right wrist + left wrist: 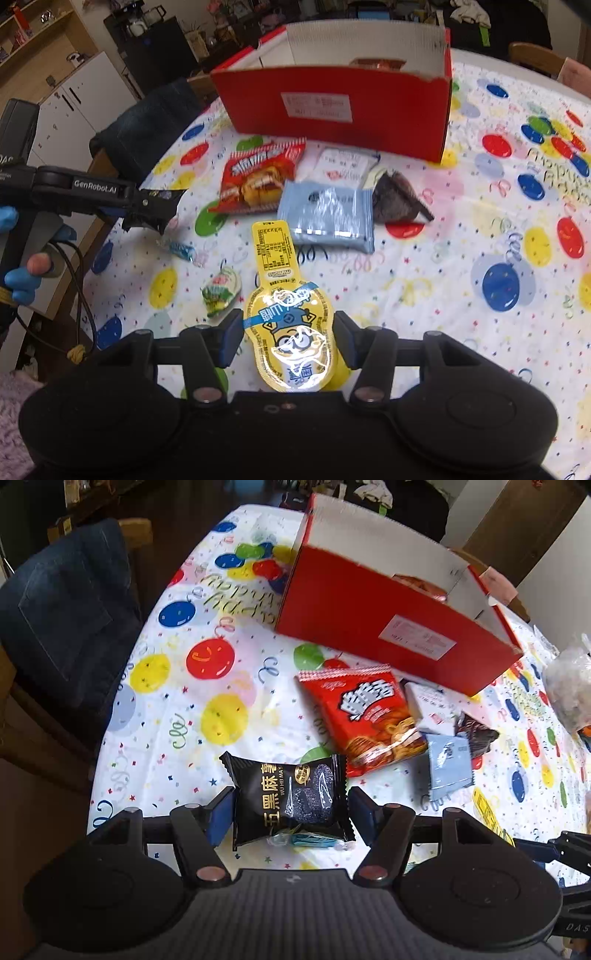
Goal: Organize snacks
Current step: 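Grasp the black sesame packet with the left tool while the right tool grasps the yellow minion packet, then carry the black packet and yellow minion packet over the red box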
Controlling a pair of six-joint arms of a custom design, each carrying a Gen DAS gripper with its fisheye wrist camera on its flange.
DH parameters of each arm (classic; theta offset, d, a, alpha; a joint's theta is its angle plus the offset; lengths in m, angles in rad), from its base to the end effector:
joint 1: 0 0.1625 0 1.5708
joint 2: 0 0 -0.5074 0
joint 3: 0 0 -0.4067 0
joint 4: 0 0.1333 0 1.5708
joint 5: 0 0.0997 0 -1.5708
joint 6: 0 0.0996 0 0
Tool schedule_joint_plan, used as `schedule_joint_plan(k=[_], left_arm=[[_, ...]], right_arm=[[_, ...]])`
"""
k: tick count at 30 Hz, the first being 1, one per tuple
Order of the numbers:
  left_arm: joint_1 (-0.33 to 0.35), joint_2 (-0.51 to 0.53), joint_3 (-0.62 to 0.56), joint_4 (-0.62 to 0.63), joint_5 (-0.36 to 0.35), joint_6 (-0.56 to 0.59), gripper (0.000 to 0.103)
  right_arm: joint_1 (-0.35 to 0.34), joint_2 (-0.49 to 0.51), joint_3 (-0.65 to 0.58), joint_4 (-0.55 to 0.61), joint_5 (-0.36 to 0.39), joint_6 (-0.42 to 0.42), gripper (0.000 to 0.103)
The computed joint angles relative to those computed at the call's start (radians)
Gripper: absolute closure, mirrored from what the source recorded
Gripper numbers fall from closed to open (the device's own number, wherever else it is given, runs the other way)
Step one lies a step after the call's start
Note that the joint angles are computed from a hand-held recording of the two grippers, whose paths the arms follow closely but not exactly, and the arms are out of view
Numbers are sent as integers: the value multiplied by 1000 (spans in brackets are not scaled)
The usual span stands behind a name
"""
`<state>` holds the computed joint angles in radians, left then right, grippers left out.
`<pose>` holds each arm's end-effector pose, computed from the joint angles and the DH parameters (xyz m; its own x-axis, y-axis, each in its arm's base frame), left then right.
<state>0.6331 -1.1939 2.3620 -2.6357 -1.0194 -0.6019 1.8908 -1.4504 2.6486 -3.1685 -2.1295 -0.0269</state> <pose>-0.2422 -0.4078 0.1655 -0.8336 0.2591 -0.4878 0.4003 0.8920 -0.2101 0.1814 -0.2914 0.2484 -0.8616 -0.0945 0.4986 -0.3131 0.8723 -0.3757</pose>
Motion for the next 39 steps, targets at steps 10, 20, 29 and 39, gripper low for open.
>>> schedule_joint_plan(k=[10,20,29,39], left_arm=[[-41,-24,-30,-23,-1,4,37],[-62,9,-95,-69,35,64,37],[-56,72,-179,-90,69,143,37],[-23,157,-292,-88,94,208,37]], right_arm=[[61,-21,-67,-45,-42,-25,51],[71,10,-140,-131,-79,-102,51],[51,52,-216,-170,-103,-172,51],[-27,70,-323,-108,-75,-184,51]])
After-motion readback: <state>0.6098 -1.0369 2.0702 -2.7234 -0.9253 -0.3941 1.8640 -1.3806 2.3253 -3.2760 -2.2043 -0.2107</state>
